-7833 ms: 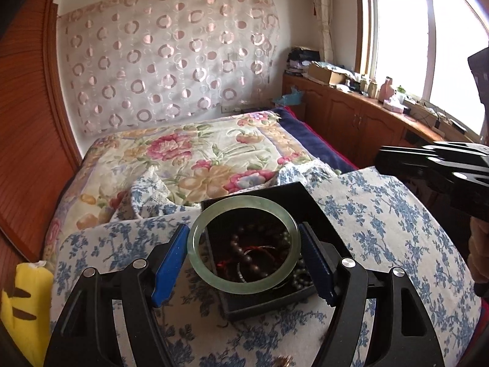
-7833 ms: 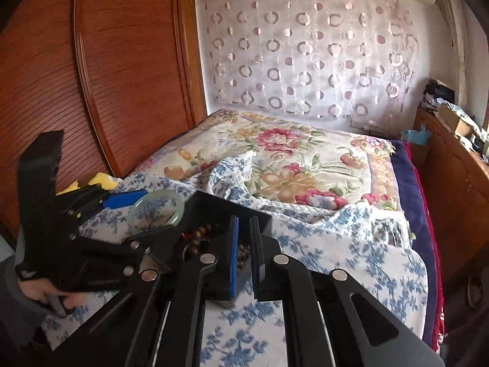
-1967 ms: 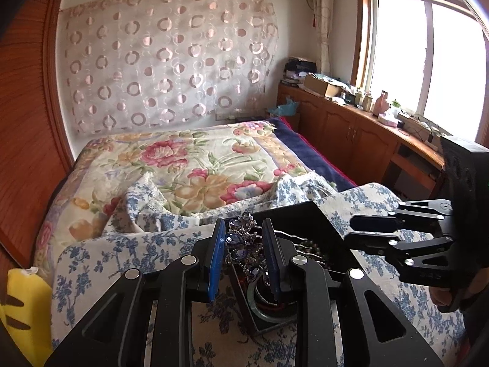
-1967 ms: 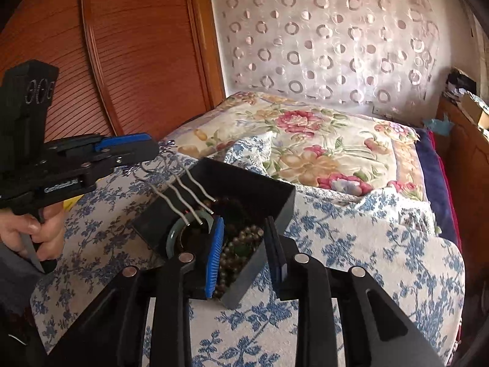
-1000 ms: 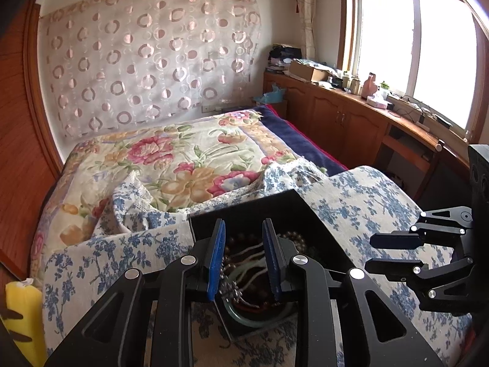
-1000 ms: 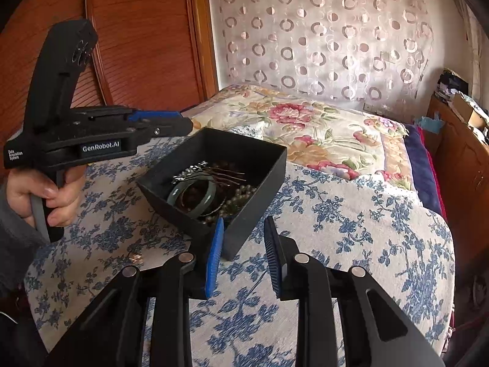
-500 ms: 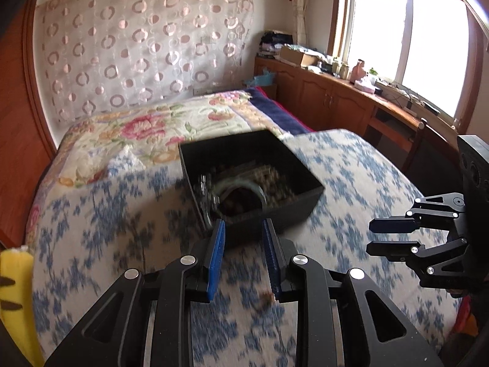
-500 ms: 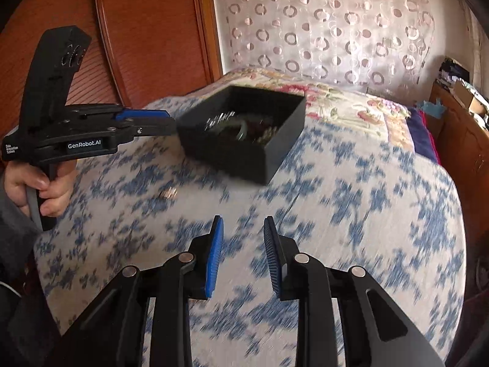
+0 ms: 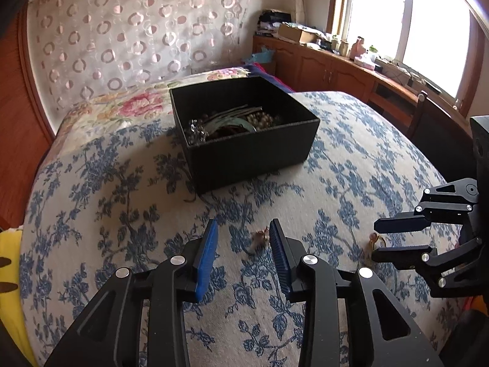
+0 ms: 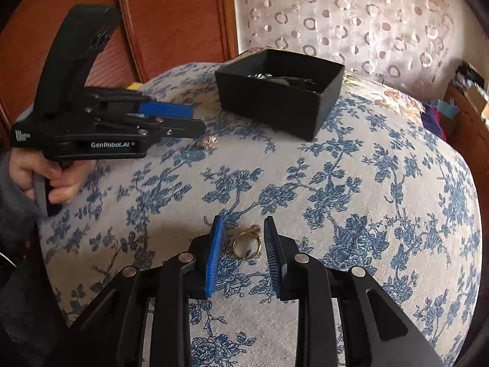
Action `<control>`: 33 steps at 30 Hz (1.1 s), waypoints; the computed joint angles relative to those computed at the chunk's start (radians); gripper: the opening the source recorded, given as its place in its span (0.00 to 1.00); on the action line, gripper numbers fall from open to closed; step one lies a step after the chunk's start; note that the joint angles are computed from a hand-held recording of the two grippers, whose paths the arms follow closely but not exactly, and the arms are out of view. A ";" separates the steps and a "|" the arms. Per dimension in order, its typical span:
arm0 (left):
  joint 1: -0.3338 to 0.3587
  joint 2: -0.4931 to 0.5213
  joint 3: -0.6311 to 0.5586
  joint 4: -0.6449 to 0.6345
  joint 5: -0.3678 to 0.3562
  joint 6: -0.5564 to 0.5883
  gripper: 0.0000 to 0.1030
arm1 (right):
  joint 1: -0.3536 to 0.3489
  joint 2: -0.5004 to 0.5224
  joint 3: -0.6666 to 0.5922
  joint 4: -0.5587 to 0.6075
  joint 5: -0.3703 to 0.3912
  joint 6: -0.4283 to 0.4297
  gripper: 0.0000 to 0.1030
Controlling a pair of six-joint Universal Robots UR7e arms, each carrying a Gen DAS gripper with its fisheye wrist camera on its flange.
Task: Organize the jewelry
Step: 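Grasp the small gold earring with the left tool while the right grasps the gold ring, then drop the gold earring into the black box with the left tool while the right drops the gold ring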
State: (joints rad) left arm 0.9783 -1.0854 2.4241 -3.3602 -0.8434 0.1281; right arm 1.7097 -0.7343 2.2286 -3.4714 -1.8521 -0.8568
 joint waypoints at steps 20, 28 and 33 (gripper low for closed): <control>0.009 0.043 -0.042 0.070 -0.004 -0.009 0.39 | -0.006 -0.009 -0.016 -0.027 -0.003 -0.048 0.21; 0.006 0.046 -0.045 0.072 -0.005 0.008 0.14 | -0.010 -0.015 -0.057 -0.007 0.028 -0.037 0.21; -0.010 0.034 -0.038 0.033 0.003 0.015 0.14 | 0.001 -0.018 -0.090 0.015 0.053 -0.032 0.21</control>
